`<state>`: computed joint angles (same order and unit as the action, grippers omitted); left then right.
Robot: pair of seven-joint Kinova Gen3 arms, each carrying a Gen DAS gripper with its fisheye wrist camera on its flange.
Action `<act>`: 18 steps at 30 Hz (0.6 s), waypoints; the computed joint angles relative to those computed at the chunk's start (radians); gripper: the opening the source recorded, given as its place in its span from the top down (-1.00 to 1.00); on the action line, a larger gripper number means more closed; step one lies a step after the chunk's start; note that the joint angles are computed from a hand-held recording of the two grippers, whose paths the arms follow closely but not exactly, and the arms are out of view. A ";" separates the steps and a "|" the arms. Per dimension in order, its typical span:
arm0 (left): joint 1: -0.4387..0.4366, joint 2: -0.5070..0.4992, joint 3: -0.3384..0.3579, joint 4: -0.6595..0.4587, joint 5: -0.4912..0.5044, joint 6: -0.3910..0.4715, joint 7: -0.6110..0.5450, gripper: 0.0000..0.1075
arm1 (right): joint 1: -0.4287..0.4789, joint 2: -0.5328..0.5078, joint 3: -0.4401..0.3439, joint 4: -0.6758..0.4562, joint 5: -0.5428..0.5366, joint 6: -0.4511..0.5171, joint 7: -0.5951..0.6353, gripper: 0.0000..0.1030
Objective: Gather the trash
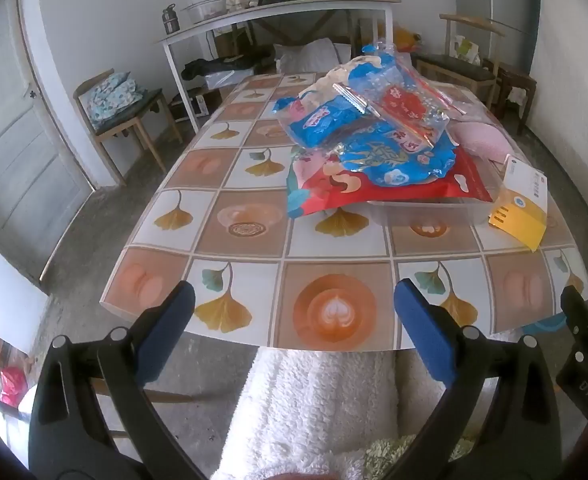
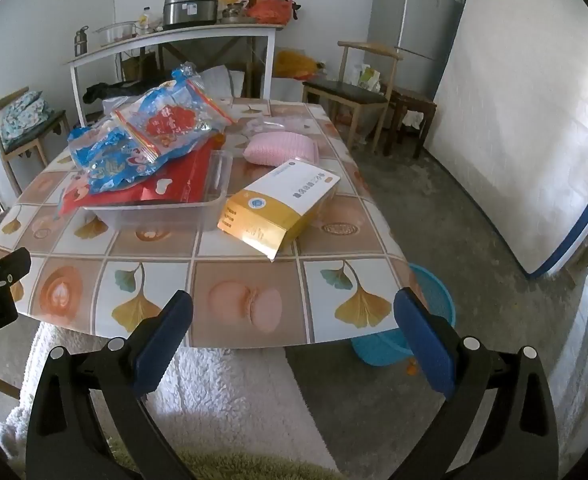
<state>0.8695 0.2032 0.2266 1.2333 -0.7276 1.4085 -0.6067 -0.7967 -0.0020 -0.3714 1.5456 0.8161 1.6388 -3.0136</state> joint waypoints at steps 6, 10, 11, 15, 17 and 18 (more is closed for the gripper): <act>-0.003 -0.001 0.001 0.002 0.004 -0.006 0.002 -0.79 | -0.002 0.001 -0.001 -0.002 0.003 0.003 -0.002 -0.90; -0.003 -0.006 -0.001 0.007 0.007 -0.015 0.006 -0.79 | -0.003 0.002 0.000 -0.002 0.003 0.002 -0.001 -0.90; -0.003 -0.005 0.001 0.007 0.007 -0.014 0.007 -0.79 | -0.003 0.002 0.000 -0.002 0.003 0.002 -0.001 -0.90; 0.001 0.001 0.003 0.001 0.005 -0.006 0.008 -0.79 | 0.000 -0.001 0.003 0.000 -0.002 -0.002 0.002 -0.90; -0.003 -0.004 0.000 0.010 0.009 -0.017 0.009 -0.79 | -0.003 0.002 -0.001 -0.003 0.004 0.005 -0.001 -0.90; -0.004 -0.004 0.000 0.013 0.010 -0.019 0.008 -0.79 | -0.003 0.002 0.000 -0.003 0.004 0.005 -0.001 -0.90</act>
<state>0.8654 0.1989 0.2270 1.2460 -0.7181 1.3899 -0.5984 -0.8000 0.0002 -0.3718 1.5428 0.8203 1.6437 -3.0145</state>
